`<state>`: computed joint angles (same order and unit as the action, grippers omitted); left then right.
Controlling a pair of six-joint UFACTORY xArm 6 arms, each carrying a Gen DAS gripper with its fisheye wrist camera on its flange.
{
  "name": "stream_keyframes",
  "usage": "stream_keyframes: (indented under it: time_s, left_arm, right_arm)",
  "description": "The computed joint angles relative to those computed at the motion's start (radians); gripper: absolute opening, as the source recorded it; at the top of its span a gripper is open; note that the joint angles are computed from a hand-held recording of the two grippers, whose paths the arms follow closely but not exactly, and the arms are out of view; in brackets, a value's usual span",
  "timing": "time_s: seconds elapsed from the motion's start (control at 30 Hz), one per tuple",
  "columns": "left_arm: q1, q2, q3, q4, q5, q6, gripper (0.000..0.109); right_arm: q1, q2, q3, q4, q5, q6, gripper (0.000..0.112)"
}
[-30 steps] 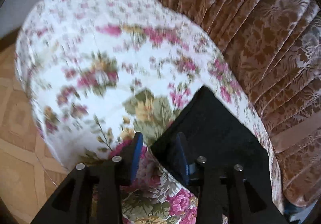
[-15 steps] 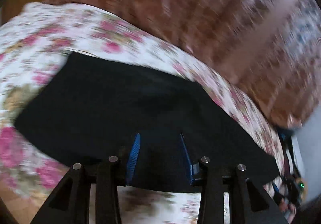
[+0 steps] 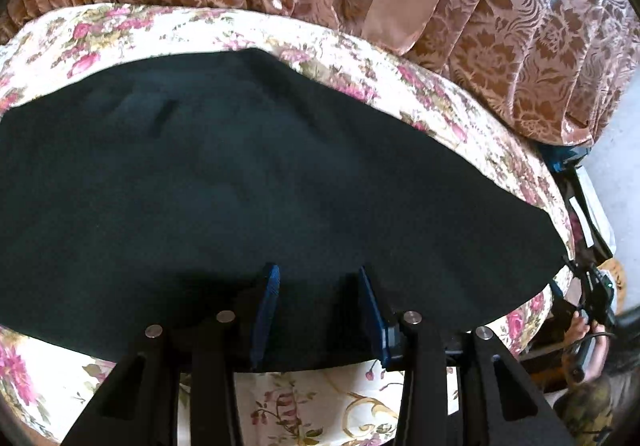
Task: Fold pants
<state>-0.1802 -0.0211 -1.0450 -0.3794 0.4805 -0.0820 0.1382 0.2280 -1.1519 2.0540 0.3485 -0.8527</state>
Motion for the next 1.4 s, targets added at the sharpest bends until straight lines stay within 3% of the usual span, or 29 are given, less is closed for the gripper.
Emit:
stream_keyframes:
  time_s: [0.13, 0.2, 0.3, 0.53, 0.87, 1.0, 1.2, 1.27, 1.33, 1.4]
  left_arm:
    - [-0.004, -0.001, 0.013, -0.032, -0.012, 0.016, 0.042]
    - [0.004, -0.004, 0.018, -0.068, -0.014, 0.046, 0.042]
    - [0.005, -0.008, 0.026, -0.121, -0.022, 0.092, 0.045]
    - [0.015, -0.001, 0.007, -0.191, 0.009, 0.14, 0.053]
    - [0.034, -0.019, 0.005, -0.189, 0.044, 0.077, 0.047]
    - [0.047, -0.02, -0.014, -0.331, 0.094, 0.191, 0.047]
    - [0.086, 0.009, -0.074, -0.6, 0.21, 0.355, 0.048]
    - [0.097, 0.02, -0.095, -0.659, 0.242, 0.38, 0.053]
    - [0.097, 0.034, -0.117, -0.696, 0.249, 0.385, 0.065]
    - [0.107, 0.064, -0.157, -0.735, 0.295, 0.398, 0.068]
  right_arm:
    - [-0.009, 0.029, -0.039, 0.011, -0.014, -0.038, 0.049]
    - [-0.008, 0.055, -0.07, -0.043, -0.029, -0.001, 0.031]
    - [-0.003, 0.062, -0.077, -0.146, -0.034, 0.048, 0.017]
    - [0.063, -0.005, -0.108, -0.356, -0.079, 0.033, 0.016]
    - [0.271, 0.025, -0.22, -1.037, -0.126, 0.355, 0.017]
    - [0.336, 0.081, -0.282, -1.267, -0.088, 0.483, 0.017]
    - [0.414, 0.182, -0.408, -1.455, 0.003, 0.561, 0.016]
    - [0.437, 0.206, -0.435, -1.461, 0.035, 0.542, 0.016]
    - [0.459, 0.238, -0.47, -1.498, 0.069, 0.547, 0.016]
    - [0.478, 0.266, -0.495, -1.515, 0.095, 0.542, 0.016]
